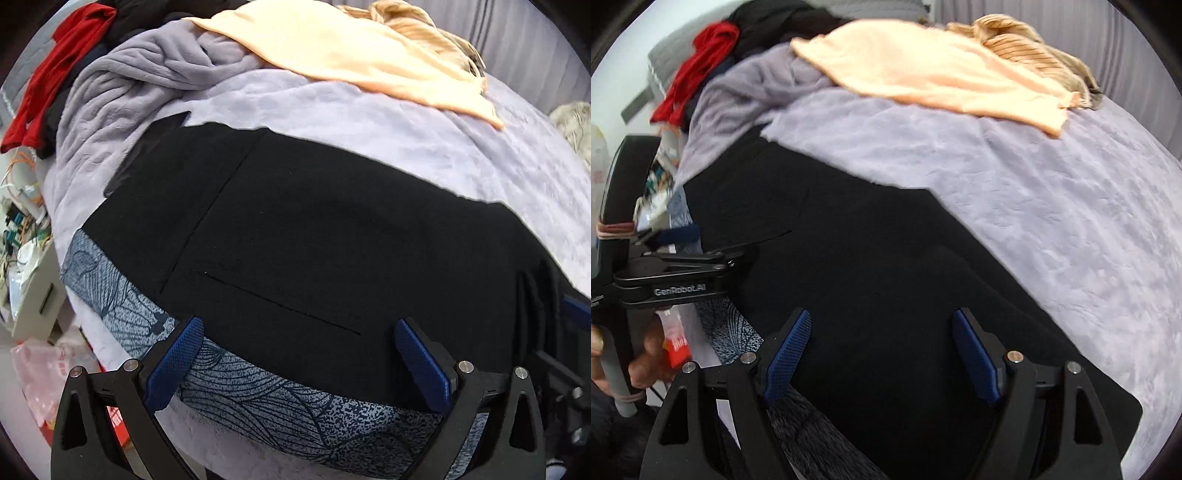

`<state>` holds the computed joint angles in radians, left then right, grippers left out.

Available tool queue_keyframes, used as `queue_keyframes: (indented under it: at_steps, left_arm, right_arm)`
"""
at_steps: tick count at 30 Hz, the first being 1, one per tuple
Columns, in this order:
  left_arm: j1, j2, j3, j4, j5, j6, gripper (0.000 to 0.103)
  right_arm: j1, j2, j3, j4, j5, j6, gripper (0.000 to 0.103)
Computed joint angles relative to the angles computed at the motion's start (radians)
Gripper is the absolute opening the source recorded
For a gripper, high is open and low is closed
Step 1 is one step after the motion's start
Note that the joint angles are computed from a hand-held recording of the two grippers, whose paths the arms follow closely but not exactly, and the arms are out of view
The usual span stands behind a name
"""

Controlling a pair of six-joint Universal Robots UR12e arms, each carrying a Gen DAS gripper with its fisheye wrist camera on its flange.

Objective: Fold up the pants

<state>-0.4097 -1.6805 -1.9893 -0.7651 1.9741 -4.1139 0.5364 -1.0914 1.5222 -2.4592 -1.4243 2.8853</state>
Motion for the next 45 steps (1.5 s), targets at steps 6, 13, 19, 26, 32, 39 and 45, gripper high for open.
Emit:
queue_keyframes:
  at_steps: [6,13,19,26,32,39,45]
  left_arm:
    - [0.03,0.048,-0.044,0.023,0.023,-0.024,0.103]
    - [0.107,0.148,-0.149,0.097,-0.016,-0.059,0.103]
    - [0.215,0.229,-0.26,0.22,-0.178,-0.095,0.103]
    - [0.278,0.243,-0.333,0.427,-0.309,0.106,0.103]
    - [0.345,0.253,-0.371,0.517,-0.437,0.298,0.103]
    - [0.447,0.259,-0.402,0.66,-0.607,0.555,0.103]
    - [0.496,0.23,-0.352,0.608,-0.855,0.821,0.103]
  right_arm:
    - [0.076,0.057,-0.069,0.017,-0.16,-0.156,0.103]
    - [0.079,0.14,-0.24,0.222,0.013,-0.186,0.103]
    - [0.087,0.239,-0.439,0.363,0.151,-0.256,0.103]
    - [0.111,0.421,-0.73,0.588,0.183,-0.279,0.102]
    - [0.113,0.486,-0.866,0.768,0.293,-0.416,0.058]
    - [0.08,0.307,-0.592,0.542,0.432,-0.54,0.017]
    - [0.072,0.191,-0.419,0.383,0.486,-0.597,0.017]
